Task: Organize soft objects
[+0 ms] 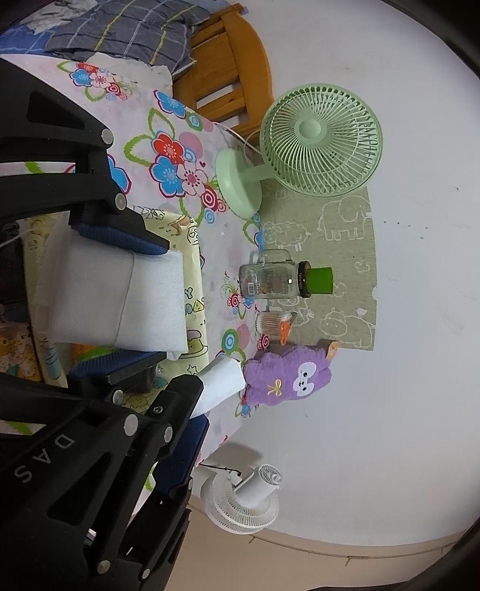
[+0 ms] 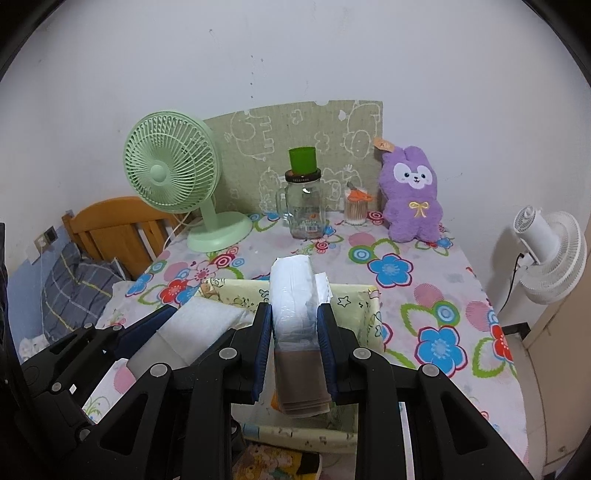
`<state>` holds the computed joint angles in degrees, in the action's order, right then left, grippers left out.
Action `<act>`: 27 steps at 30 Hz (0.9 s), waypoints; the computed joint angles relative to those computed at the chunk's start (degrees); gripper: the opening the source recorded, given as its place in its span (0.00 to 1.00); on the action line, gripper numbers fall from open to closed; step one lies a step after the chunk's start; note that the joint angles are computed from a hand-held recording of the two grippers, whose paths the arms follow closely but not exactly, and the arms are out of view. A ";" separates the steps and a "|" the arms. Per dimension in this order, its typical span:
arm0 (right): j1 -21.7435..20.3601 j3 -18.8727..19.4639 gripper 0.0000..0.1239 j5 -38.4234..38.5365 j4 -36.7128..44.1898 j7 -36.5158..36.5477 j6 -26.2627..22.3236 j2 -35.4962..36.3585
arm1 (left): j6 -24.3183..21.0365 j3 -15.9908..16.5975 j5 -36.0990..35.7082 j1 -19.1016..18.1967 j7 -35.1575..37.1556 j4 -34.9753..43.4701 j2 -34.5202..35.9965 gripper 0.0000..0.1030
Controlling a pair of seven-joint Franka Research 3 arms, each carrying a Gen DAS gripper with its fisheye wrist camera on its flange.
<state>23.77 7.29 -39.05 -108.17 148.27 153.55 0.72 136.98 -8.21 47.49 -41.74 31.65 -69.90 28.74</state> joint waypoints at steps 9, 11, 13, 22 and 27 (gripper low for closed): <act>0.71 -1.50 0.23 4.39 2.42 -3.36 0.74 3.86 | -0.12 0.14 -3.87 0.90 2.13 3.03 3.29 0.56; 1.07 -1.95 0.23 5.20 2.78 -4.09 1.01 4.49 | -0.19 0.08 -4.97 1.14 2.76 3.39 3.70 0.66; 1.44 -2.37 0.23 5.72 3.08 -4.73 1.24 5.03 | -0.15 0.01 -5.92 1.31 3.13 3.15 3.70 0.72; 2.40 -3.33 0.23 12.39 4.40 -10.43 2.50 7.87 | -1.04 -0.09 -8.49 1.86 4.14 2.84 4.03 0.80; 3.17 -3.98 0.23 15.47 5.38 -13.81 3.13 9.20 | -1.22 -0.04 -9.22 2.17 4.16 2.71 4.10 0.80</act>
